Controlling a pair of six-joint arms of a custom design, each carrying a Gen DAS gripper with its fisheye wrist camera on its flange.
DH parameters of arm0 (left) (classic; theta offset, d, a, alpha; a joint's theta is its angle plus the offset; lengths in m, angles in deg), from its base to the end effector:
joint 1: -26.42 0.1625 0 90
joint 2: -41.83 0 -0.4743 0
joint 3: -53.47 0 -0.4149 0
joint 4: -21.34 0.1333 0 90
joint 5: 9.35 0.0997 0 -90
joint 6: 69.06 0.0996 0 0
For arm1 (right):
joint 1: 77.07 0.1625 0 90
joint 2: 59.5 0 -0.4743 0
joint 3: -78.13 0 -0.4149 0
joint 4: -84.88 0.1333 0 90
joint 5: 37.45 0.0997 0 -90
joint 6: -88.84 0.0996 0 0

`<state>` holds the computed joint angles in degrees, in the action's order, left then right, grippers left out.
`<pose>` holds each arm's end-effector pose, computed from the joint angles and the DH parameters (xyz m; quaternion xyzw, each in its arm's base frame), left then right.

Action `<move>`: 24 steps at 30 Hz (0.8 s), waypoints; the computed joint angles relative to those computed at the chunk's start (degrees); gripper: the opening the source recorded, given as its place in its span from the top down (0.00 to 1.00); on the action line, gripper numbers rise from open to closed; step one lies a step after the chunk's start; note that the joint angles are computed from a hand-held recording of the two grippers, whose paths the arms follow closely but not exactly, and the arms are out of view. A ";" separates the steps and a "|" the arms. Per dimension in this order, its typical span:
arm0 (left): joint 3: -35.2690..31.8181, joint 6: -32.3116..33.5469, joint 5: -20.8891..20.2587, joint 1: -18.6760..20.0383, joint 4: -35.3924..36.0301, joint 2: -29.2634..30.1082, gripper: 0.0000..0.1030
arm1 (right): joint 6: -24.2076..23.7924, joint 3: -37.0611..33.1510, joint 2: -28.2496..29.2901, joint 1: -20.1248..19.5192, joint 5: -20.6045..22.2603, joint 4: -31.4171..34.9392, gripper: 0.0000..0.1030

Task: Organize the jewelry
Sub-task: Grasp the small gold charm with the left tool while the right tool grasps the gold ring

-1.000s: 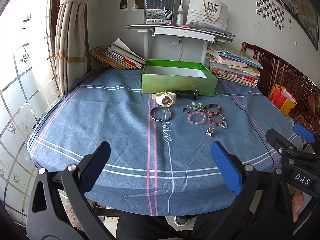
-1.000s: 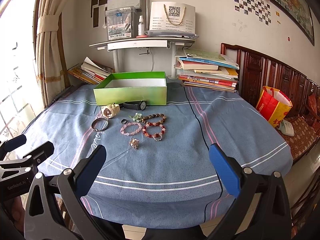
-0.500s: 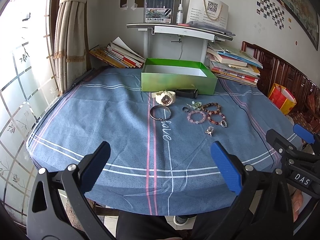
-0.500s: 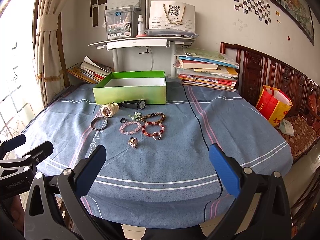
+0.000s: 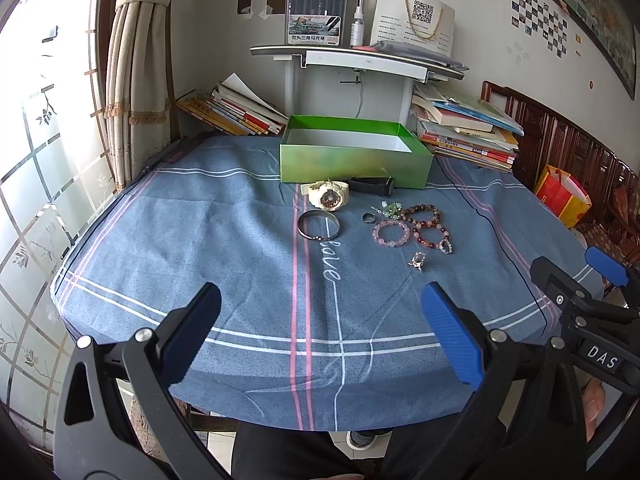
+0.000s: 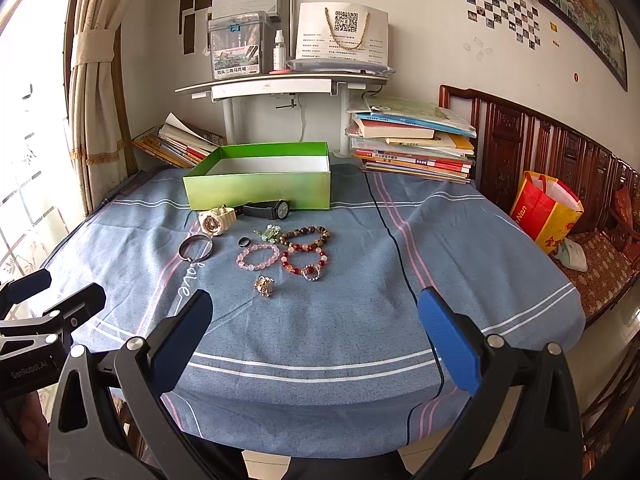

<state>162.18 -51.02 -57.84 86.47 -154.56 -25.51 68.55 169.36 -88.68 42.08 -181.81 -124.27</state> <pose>-0.1356 -0.6345 0.3427 0.2292 0.8452 -0.3864 0.2894 0.3923 -0.5958 0.0794 0.1285 -0.8011 0.4549 0.3672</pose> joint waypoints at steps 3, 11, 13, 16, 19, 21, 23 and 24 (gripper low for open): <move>-0.03 -0.13 -0.19 0.08 0.18 -0.03 0.04 | -0.13 0.00 0.04 -0.04 0.02 -0.34 0.03; -0.37 -0.51 -1.96 0.64 2.08 -0.03 0.04 | -0.51 0.16 0.15 -0.38 0.54 -0.65 0.03; -0.66 -1.05 -2.64 0.99 2.98 0.05 0.04 | -1.32 -0.17 0.54 -0.56 0.26 -1.04 0.03; -1.27 -1.34 -2.79 1.45 3.14 0.61 0.04 | -1.35 -0.16 0.77 -1.15 0.66 -0.41 0.03; -1.73 -1.03 -3.91 2.11 3.15 1.11 0.04 | -0.13 0.52 0.47 -2.17 2.94 1.41 0.03; -1.69 -0.46 -5.92 2.77 2.23 1.33 0.04 | 0.81 1.16 0.17 -2.94 5.01 2.27 0.03; -1.91 -0.41 -7.31 3.39 1.83 1.76 0.04 | 2.10 1.88 -0.27 -3.89 7.71 3.79 0.03; -2.10 -0.45 -7.56 3.65 1.92 2.03 0.04 | 2.46 1.93 -0.33 -4.18 8.56 4.38 0.03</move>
<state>160.07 -51.47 -65.41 90.13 -152.64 -23.48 71.01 171.30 -89.01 37.90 -173.25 -119.89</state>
